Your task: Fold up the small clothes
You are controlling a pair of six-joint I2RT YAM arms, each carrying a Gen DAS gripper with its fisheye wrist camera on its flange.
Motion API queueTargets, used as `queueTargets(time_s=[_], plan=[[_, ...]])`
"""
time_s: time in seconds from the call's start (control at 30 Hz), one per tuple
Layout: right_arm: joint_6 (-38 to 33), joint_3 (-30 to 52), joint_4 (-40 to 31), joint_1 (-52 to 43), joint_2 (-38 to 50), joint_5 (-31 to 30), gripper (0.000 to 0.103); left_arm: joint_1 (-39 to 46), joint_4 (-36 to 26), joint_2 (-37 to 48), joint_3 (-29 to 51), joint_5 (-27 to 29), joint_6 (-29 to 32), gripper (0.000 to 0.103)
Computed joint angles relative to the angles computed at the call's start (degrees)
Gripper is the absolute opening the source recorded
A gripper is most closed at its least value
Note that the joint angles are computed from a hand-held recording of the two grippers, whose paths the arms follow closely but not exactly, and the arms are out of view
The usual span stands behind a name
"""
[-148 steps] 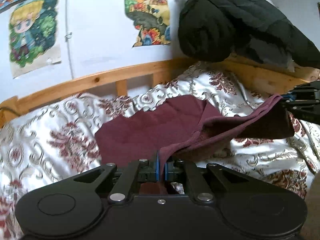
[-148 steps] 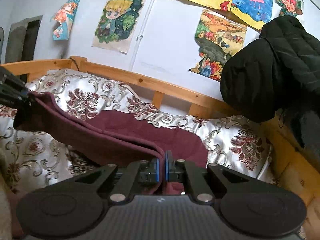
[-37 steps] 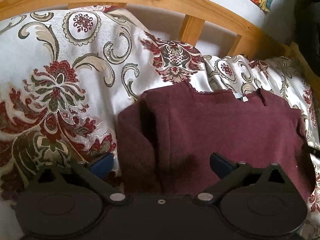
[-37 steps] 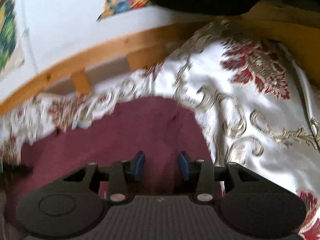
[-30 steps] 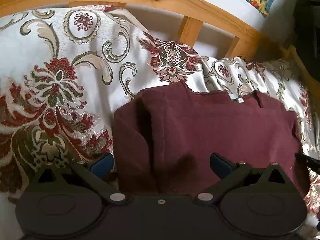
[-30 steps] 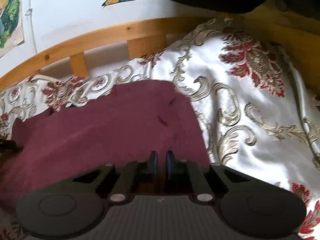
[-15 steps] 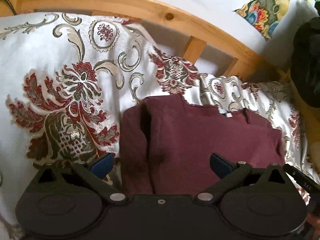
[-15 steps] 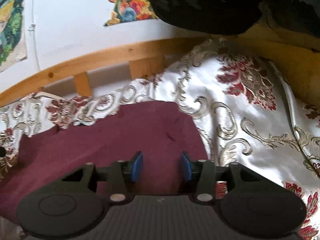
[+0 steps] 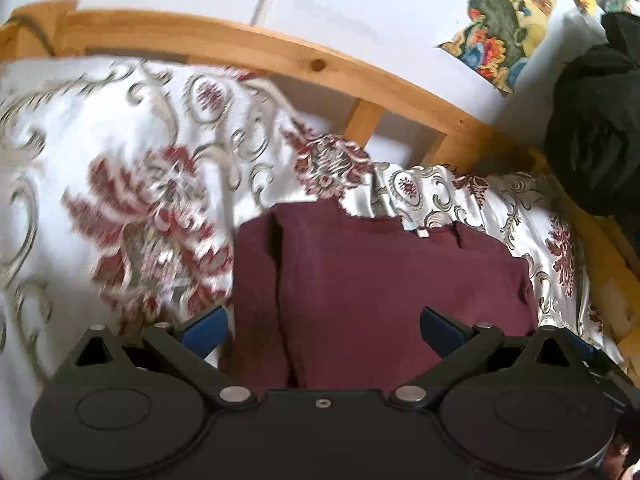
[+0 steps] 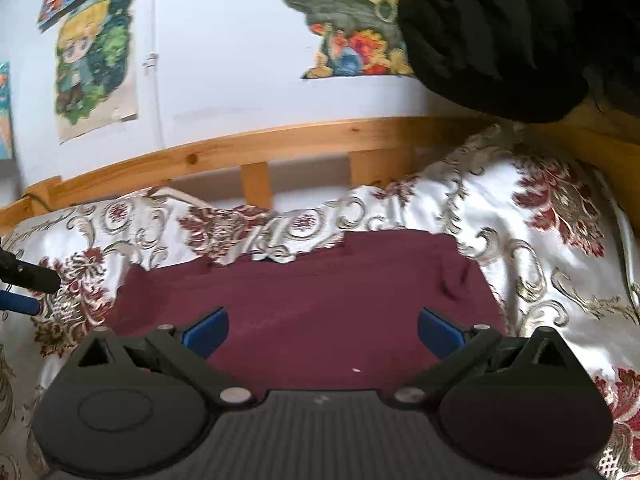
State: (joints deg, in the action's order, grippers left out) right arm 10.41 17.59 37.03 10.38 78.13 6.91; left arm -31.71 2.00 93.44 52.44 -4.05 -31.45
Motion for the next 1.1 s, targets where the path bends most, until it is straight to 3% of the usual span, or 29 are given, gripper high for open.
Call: queueTargets(time_s=[0.13,0.37,0.73,1.1], plan=[[0.69,1.64,-1.22,3.03,3.62,1.3,0.103,-0.4,-2.76,-0.98,-2.3,1.77,-4.12,0.102],[1.36,4.16,-2.04,3.9,11.81,0.14,0.103,-1.0,-4.31,2.44,-2.49,4.79,-5.42,0.102],[-0.56,7.03,8.25,2.79,21.73,-0.04,0.103,0.92,1.57,9.37,-1.27,3.64,-5.21,0.102],[-2.36,11.23,10.92,4.94,31.36,3.57,0.102,2.37,3.76,12.04,-0.21,2.87,-4.36,0.102]])
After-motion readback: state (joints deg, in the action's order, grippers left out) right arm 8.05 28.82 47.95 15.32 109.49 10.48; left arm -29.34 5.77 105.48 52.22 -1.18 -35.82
